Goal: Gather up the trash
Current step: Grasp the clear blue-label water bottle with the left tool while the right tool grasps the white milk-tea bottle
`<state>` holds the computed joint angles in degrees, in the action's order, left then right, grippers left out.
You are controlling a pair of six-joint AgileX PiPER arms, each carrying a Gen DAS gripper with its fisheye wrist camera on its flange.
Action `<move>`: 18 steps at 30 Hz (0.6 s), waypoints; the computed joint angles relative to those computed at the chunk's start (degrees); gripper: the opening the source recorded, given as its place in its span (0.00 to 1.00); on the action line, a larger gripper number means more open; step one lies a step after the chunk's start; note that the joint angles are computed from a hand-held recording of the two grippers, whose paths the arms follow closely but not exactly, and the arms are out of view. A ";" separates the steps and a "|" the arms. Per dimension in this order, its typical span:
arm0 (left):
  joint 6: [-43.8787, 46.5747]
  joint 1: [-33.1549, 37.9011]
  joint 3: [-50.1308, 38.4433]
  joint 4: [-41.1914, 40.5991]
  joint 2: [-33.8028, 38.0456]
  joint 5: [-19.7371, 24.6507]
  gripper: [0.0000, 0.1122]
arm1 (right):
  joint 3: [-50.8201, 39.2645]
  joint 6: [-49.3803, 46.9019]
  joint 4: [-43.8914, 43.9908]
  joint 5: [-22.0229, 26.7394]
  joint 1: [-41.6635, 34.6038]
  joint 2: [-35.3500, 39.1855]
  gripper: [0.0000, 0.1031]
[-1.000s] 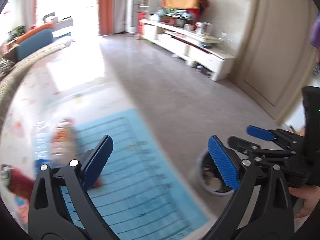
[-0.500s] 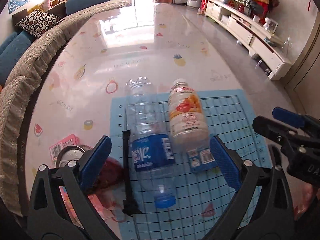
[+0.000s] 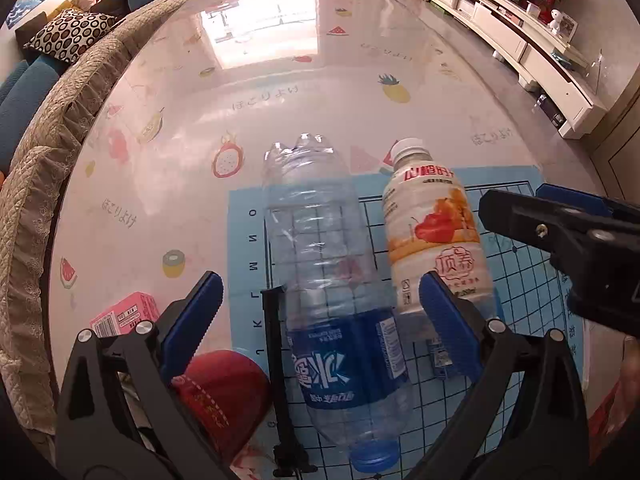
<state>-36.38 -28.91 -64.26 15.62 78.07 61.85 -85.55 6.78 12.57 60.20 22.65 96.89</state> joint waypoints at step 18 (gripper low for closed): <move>9.88 9.60 2.96 -11.76 3.95 -7.72 0.68 | -5.40 0.17 1.66 1.75 2.48 8.98 0.64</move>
<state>-26.50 -19.30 -61.30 3.86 82.02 54.13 -90.95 6.95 14.23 61.95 25.13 105.87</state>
